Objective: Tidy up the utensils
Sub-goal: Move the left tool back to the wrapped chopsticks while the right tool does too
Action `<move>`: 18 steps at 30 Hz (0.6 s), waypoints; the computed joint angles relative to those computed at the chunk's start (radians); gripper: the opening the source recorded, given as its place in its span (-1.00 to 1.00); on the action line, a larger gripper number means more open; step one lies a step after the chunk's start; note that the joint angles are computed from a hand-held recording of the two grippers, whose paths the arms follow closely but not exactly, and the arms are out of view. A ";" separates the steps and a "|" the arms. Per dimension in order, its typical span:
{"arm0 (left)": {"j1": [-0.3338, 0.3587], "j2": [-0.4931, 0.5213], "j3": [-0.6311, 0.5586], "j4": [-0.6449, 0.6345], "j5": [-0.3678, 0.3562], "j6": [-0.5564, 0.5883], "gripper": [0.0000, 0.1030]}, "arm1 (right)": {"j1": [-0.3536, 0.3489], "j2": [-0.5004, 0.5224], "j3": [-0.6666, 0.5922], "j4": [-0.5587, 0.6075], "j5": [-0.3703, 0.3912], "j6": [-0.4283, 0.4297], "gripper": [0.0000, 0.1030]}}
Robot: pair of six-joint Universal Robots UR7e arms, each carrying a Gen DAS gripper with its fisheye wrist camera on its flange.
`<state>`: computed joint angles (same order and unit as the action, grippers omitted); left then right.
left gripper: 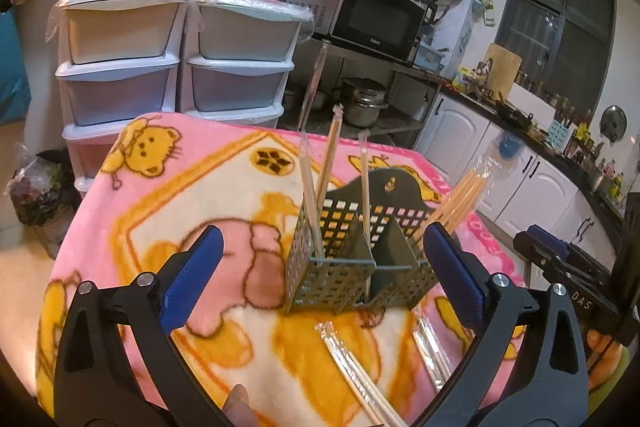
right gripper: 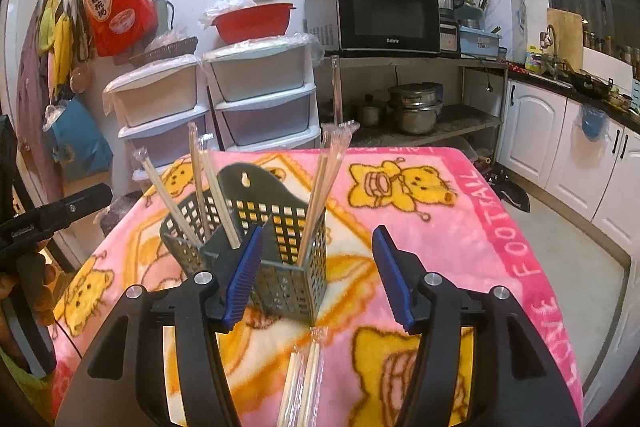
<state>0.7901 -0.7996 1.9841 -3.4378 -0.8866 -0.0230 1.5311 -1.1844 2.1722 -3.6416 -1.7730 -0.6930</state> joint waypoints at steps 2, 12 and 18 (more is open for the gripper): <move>-0.001 0.000 0.008 0.006 -0.001 -0.008 0.79 | -0.002 0.001 0.006 0.002 -0.003 -0.005 0.05; 0.007 0.015 0.039 0.048 -0.003 -0.048 0.79 | -0.022 0.004 0.035 0.029 -0.018 -0.025 0.05; 0.010 0.032 0.043 0.067 0.009 -0.067 0.79 | -0.037 0.010 0.045 0.038 -0.022 -0.032 0.05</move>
<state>0.8003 -0.7672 2.0270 -3.3703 -0.8778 -0.0903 1.4938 -1.1745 2.2174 -3.6032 -1.7954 -0.7251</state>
